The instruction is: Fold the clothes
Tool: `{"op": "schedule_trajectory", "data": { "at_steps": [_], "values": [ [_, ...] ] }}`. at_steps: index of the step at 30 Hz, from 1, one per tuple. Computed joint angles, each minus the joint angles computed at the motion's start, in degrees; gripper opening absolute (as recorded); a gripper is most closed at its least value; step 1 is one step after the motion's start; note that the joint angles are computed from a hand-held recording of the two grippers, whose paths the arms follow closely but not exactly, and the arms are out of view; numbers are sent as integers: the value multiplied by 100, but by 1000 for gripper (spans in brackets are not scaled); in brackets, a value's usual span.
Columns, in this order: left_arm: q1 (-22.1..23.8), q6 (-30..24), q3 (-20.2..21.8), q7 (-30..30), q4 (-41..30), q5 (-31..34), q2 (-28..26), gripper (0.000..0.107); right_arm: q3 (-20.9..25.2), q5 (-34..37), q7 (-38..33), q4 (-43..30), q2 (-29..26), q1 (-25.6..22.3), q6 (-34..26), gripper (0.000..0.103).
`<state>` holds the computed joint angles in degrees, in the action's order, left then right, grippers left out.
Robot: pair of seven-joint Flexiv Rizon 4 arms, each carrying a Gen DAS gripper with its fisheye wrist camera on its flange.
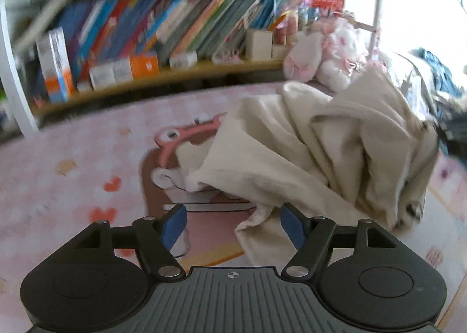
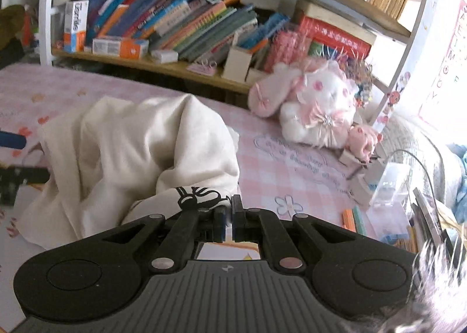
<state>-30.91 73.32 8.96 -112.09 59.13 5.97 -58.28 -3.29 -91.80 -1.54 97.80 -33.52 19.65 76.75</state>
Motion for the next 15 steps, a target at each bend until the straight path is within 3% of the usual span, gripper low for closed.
{"op": "schedule_trajectory", "data": {
  "at_steps": [2,4,6,7,10,15],
  "values": [
    [160,-97,-274,51,-288,-234,-215,72,8,166,-177,-12,-51,-13,14,3],
    [357,-34,-673,209,-408,-511,-355,62,-12,363,-394,-22,-99,-2,37,3],
    [523,21,-1050,400,-538,-829,-509,13,-40,590,-595,-8,-139,10,96,4],
    [596,42,-1233,504,-610,-997,-591,8,-54,714,-688,9,-149,25,125,4],
    [688,611,-1394,483,-372,-1346,-528,4,-133,1005,-883,49,-163,91,269,4],
    [533,2249,-695,-437,652,-1827,97,3,-351,842,-652,-61,-140,204,950,3]
  ]
}}
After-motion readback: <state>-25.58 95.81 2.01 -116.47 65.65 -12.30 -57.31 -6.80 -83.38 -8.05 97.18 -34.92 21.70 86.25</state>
